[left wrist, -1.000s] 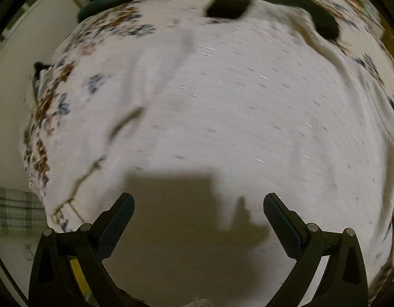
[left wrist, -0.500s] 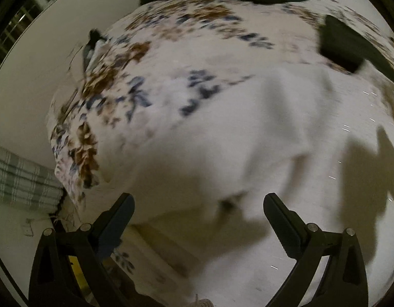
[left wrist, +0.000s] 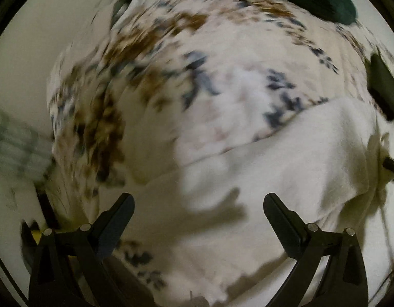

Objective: Fold small clothes

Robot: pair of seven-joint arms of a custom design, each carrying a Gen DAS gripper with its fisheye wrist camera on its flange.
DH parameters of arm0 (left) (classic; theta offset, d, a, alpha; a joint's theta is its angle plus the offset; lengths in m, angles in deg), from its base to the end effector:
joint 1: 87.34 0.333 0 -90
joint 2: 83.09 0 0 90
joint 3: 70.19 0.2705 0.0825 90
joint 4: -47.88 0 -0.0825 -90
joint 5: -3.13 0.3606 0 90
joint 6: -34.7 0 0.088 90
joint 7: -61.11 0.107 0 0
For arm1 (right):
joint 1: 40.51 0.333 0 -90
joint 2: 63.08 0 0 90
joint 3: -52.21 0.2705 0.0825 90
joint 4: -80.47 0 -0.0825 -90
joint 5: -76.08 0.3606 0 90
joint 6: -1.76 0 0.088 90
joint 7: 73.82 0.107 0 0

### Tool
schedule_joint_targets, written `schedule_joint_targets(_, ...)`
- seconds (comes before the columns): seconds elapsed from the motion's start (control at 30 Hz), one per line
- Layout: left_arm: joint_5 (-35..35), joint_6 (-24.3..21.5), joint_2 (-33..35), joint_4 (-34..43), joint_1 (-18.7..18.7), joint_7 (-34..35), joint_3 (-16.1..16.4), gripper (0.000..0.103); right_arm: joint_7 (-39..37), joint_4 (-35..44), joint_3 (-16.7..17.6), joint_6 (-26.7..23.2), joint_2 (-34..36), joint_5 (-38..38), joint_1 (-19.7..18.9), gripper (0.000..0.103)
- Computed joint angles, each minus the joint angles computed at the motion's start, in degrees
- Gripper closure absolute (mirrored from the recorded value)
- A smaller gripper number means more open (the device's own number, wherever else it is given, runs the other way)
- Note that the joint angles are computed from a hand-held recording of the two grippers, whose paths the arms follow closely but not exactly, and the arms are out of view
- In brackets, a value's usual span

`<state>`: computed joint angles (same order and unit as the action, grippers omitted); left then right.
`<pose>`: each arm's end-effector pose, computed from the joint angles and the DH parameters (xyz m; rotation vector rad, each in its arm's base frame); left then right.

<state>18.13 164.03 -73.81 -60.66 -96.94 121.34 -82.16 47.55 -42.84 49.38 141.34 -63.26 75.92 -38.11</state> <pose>0.5529 -0.2067 0.4066 -2.0490 2.0414 -0.1922 0.5434 -0.0041 0.3981 -1.4056 2.5200 -0.2080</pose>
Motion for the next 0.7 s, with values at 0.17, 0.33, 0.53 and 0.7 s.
schedule_joint_targets(0.17,-10.4,-0.58,-6.28,-7.86,5.44,3.17,3.2,0.0,0.54,-9.19,-3.06,-2.15,-11.15,4.67,-1.14,0.039)
schedule_joint_targets(0.33,-21.96,2.54,-6.76,-13.65,9.8,5.79,5.91,0.008,2.09,-16.67,-5.82,-6.48,-18.24,5.41,-2.35,0.039)
schedule_joint_targets(0.53,-32.78,7.27,-3.7,-16.9,12.58,8.14,5.87,0.017,4.8,-20.61,-5.99,-7.94,-19.19,5.75,-1.28,0.039)
schedule_joint_targets(0.7,-27.21,11.56,-2.28,-17.01,12.66,4.21,4.93,0.095,5.3,-21.41,-5.7,-7.29,-18.68,5.95,-0.27,0.039)
